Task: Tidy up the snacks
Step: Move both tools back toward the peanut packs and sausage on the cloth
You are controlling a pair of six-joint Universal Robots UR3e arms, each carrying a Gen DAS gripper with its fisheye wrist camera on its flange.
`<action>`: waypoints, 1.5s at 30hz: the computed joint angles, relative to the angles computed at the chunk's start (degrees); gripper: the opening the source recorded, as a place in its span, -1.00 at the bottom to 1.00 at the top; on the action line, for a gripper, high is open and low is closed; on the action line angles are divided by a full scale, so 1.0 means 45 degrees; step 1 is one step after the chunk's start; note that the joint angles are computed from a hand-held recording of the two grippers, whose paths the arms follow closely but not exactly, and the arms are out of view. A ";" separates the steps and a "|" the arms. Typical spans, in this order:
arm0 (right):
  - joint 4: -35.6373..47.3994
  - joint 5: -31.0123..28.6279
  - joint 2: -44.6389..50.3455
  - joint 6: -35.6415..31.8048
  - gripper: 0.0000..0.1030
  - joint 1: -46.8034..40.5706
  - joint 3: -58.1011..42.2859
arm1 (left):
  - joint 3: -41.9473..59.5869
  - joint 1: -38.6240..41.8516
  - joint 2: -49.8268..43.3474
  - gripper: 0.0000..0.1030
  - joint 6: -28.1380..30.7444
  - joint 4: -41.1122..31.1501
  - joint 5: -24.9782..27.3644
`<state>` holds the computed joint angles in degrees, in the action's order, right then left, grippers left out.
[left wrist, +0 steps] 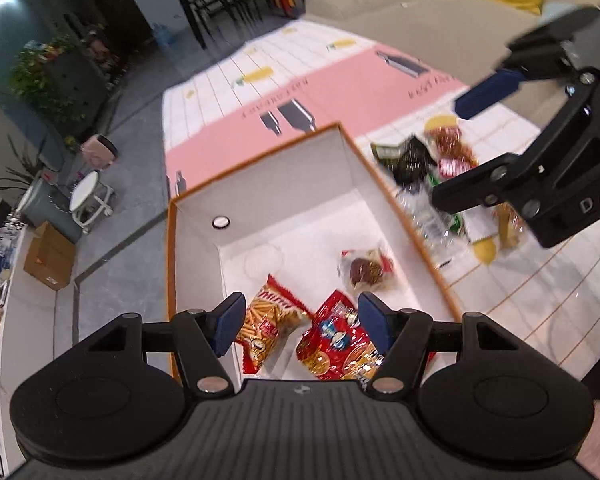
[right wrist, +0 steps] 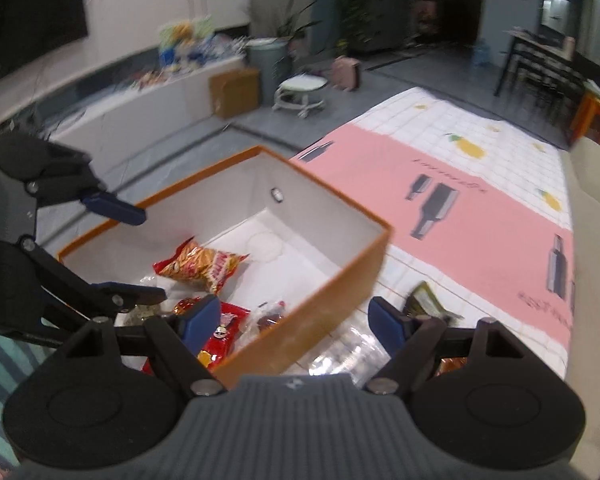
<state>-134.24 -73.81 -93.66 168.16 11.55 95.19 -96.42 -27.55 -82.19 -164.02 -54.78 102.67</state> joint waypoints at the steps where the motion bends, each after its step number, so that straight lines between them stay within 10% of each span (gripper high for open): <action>1: -0.0370 -0.0059 -0.0543 0.0229 0.52 -0.0152 0.0662 | -0.0079 -0.0214 0.0074 0.47 -0.0238 0.0173 0.0072; 15: -0.1039 0.0733 -0.8129 0.0744 0.49 -0.3762 0.8150 | 0.0210 -0.3363 -0.0986 0.40 -0.3943 0.1990 0.0232; 25: 0.4093 0.2911 -1.2279 -0.1652 0.49 -0.8169 0.9482 | 0.0395 -0.4394 -0.2866 0.38 -0.6064 0.3228 0.0205; 45: -0.2624 0.0021 -0.5666 -0.0845 0.26 -0.5078 1.0222 | 0.1184 -0.3671 -0.5188 0.27 -0.6613 0.3459 -0.0763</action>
<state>-146.05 -73.71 -119.16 164.36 -11.30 141.18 -91.09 -44.07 -105.53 -193.78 -39.21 99.24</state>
